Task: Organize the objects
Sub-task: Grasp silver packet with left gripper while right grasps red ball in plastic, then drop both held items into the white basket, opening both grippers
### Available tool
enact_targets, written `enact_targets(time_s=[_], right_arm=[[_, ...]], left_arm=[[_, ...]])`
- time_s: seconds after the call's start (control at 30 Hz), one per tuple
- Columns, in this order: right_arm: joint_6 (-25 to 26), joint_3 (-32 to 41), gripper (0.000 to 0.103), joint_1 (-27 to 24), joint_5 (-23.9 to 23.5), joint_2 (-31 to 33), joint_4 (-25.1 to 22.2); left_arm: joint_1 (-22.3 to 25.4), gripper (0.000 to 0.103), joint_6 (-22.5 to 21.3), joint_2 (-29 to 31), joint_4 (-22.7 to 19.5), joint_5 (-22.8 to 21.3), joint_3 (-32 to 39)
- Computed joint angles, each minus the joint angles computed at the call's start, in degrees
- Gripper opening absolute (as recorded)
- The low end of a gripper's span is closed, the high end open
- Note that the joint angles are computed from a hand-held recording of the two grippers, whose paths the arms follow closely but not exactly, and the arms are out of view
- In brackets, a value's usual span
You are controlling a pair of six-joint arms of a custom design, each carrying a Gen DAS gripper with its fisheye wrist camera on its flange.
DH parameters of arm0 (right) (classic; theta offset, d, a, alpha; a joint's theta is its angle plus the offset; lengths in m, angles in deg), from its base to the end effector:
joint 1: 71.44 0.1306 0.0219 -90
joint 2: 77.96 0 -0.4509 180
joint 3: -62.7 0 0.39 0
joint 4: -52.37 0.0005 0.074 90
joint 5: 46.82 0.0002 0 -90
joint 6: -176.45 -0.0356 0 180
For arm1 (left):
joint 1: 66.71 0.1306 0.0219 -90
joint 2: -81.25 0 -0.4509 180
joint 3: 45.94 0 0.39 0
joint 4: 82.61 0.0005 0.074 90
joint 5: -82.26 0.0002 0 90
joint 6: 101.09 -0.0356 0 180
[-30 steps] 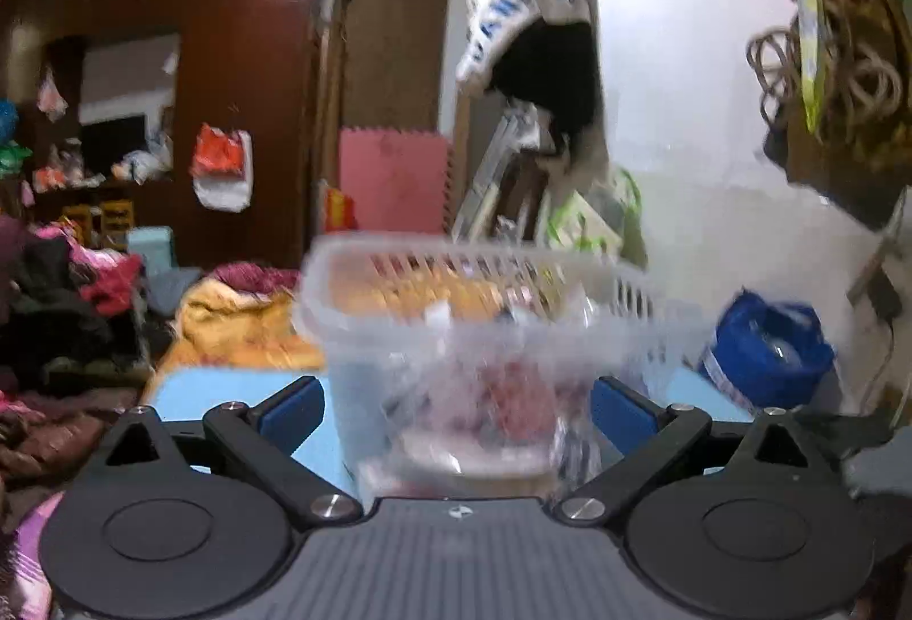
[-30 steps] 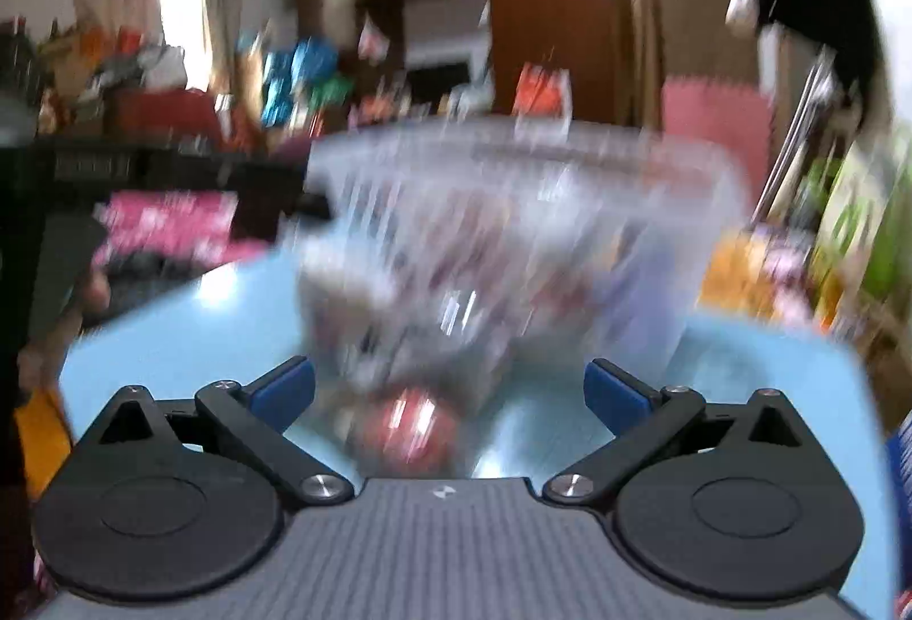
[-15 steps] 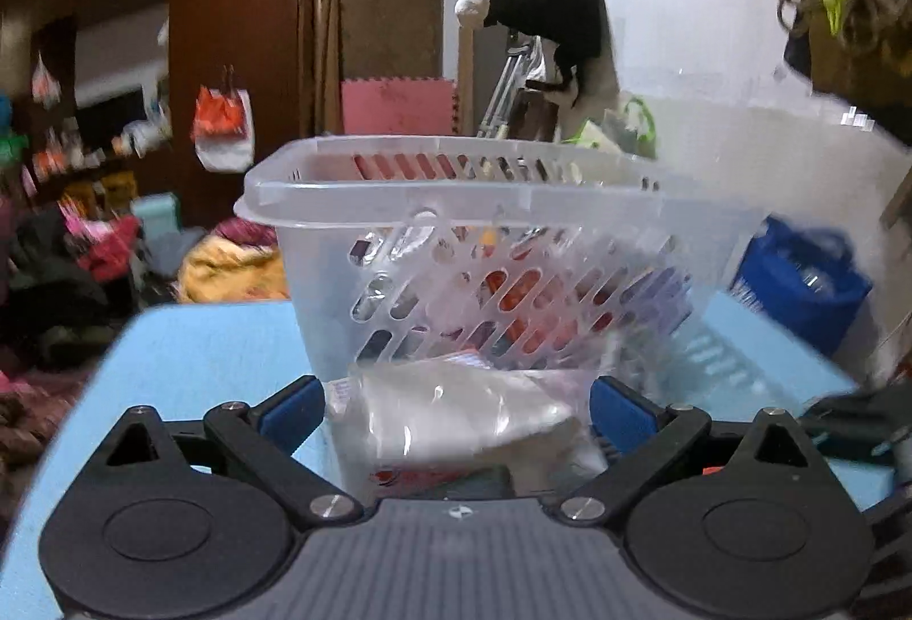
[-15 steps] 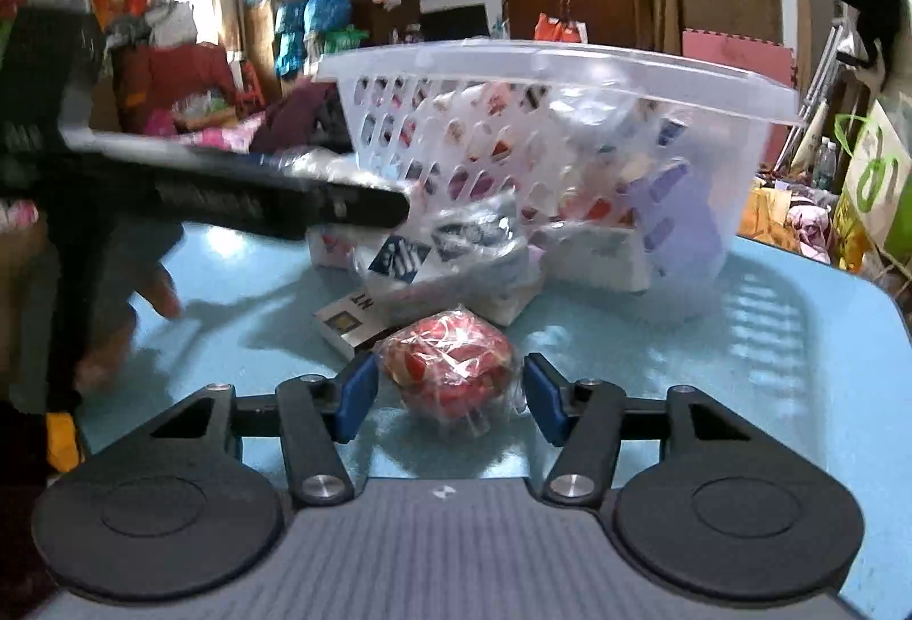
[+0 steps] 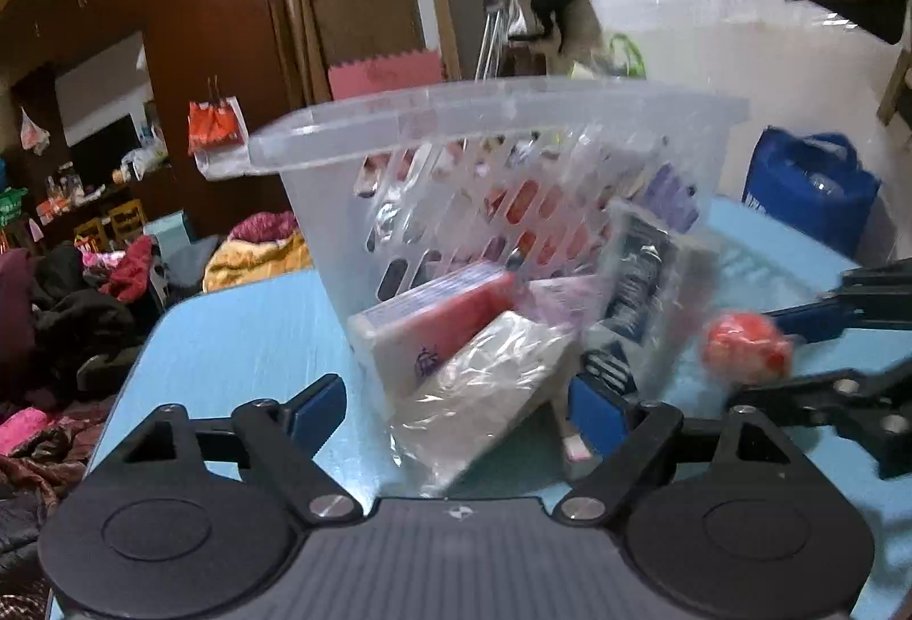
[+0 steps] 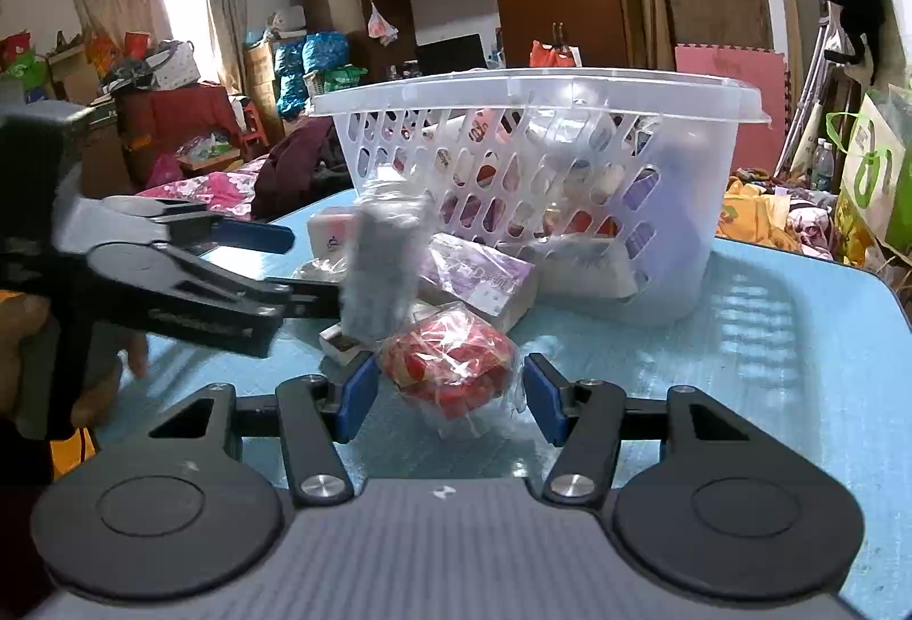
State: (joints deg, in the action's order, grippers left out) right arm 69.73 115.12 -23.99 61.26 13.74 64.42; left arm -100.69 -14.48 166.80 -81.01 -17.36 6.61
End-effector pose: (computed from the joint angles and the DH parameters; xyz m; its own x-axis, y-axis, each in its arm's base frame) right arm 0.3013 0.3111 0.2849 -0.4441 -0.0794 -0.8924 -0.4030 0.9073 0.1198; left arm 0.3406 -0.2230 0.3107 -0.4057 0.3437 -0.8469 0.4576 0.8785 0.1374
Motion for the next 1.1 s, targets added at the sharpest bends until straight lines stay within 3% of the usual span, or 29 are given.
enact_targets(time_s=[0.07,0.2,0.37,0.47,0.57,0.7,0.8,1.1], right_arm=[[0.03,-0.16,0.06,0.05,0.13,-0.07,0.22],[-0.15,-0.58,0.06,0.08,-0.07,-0.32,0.69],[-0.54,-1.22,0.06,-0.08,-0.54,-0.49,2.05],[-0.7,-1.67,0.06,0.0,-0.5,-0.56,3.01],[-0.92,-2.44,0.06,0.17,0.34,-0.68,4.95],[-1.51,-4.75,0.06,0.92,3.9,-1.58,9.84],[-1.15,-5.85,0.06,2.31,8.99,-2.77,10.23],[0.6,-6.26,0.06,2.53,11.05,-5.96,10.7]], left_arm=[[1.81,0.088,1.02,1.04,-2.89,4.91,1.93],[2.79,0.089,1.21,2.27,-3.67,7.27,2.86],[2.97,0.063,2.44,0.0,-2.69,7.85,0.64],[2.55,0.06,2.27,-1.23,-0.92,6.52,-1.03],[3.59,0.052,4.3,-3.1,0.7,8.69,-2.54],[5.02,0.051,6.24,-5.54,3.38,10.4,-4.52],[5.76,0.05,7.04,-6.29,4.59,10.92,-5.14],[6.21,0.047,13.48,-8.73,9.84,11.38,-5.93]])
